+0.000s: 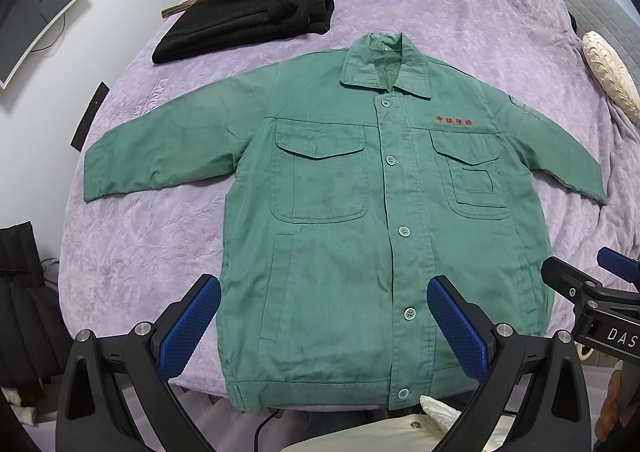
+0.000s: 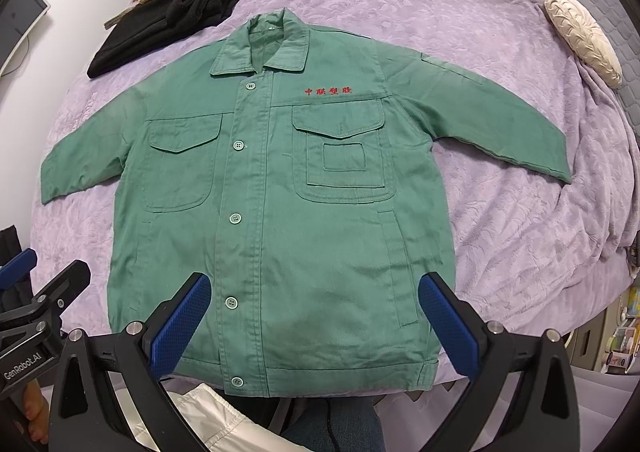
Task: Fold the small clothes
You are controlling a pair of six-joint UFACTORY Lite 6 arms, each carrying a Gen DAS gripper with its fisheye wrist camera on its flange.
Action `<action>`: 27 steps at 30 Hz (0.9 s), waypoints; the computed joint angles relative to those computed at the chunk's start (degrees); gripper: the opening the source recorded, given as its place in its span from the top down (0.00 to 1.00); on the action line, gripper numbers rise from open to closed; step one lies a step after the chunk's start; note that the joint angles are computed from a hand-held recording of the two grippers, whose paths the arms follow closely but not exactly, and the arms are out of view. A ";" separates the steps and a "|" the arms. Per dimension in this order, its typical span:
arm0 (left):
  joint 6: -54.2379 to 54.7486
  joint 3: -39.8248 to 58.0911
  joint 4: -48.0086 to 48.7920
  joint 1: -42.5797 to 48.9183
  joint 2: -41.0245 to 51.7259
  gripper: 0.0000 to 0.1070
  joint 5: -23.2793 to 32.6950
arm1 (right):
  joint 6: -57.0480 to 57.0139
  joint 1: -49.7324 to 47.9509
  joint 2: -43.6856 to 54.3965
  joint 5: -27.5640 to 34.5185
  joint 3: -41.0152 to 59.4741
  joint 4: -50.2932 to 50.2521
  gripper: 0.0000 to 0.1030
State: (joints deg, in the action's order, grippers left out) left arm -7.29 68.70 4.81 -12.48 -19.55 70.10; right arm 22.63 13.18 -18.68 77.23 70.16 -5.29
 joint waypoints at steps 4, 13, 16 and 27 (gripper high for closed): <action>1.63 1.09 -0.61 1.56 1.70 0.04 -0.20 | 0.22 0.30 0.73 -0.26 0.23 0.04 0.00; 1.25 3.66 -0.30 1.25 4.89 0.04 0.13 | -2.64 -2.34 3.14 -1.33 1.12 1.30 0.00; 0.50 5.07 0.01 0.59 6.52 0.04 0.49 | -4.42 -4.05 3.61 -1.62 1.10 2.15 0.00; -5.03 8.25 1.96 -4.52 10.88 0.04 2.55 | -14.16 -12.87 5.56 -2.10 0.72 6.10 0.00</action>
State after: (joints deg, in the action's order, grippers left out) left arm -12.32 76.95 6.77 -17.00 -8.67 72.65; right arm 8.47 0.31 -13.12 75.13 70.88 0.81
